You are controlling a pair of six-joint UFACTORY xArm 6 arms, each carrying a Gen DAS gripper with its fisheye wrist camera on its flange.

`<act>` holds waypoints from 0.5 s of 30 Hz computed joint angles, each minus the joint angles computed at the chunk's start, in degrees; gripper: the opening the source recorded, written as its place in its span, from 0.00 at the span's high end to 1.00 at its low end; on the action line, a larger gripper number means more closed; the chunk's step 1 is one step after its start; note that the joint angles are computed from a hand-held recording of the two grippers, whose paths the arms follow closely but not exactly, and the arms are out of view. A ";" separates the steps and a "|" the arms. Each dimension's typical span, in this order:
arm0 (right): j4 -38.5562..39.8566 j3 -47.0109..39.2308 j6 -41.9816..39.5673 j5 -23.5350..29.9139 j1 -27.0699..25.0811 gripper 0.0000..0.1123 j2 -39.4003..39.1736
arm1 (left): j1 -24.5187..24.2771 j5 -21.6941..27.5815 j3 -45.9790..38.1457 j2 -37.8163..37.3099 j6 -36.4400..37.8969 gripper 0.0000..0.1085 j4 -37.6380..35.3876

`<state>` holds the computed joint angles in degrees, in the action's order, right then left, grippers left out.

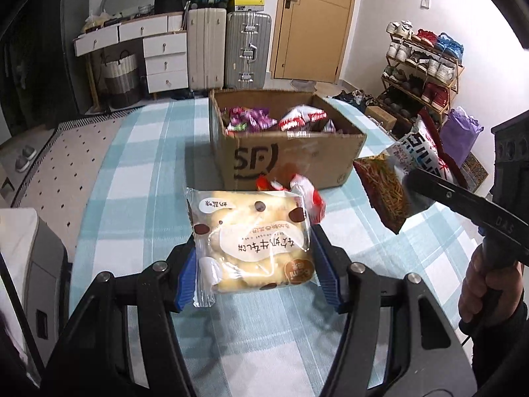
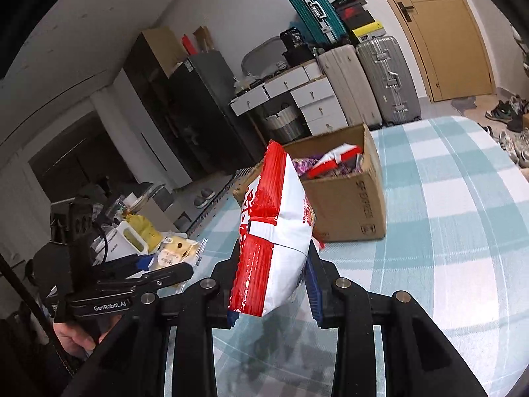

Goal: Organize snacks
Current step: 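Carry the cookie pack and chip bag over the SF box and release them inside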

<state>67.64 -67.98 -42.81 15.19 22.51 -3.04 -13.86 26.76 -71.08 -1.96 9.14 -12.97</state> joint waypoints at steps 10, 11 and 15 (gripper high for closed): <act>-7.67 -7.83 5.43 2.89 -1.82 0.71 3.92 | 0.22 3.56 -12.09 5.83 0.75 0.47 0.60; -8.18 -9.18 5.83 3.55 -2.19 0.71 4.68 | 0.30 4.35 -14.18 7.04 0.56 0.47 0.77; -10.63 -14.81 8.06 5.94 -3.59 0.71 8.05 | 0.29 7.96 -22.23 11.75 0.10 0.47 0.91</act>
<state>57.01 -82.79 -34.74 21.13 18.93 5.00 -13.56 34.71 -93.31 9.79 9.24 -12.06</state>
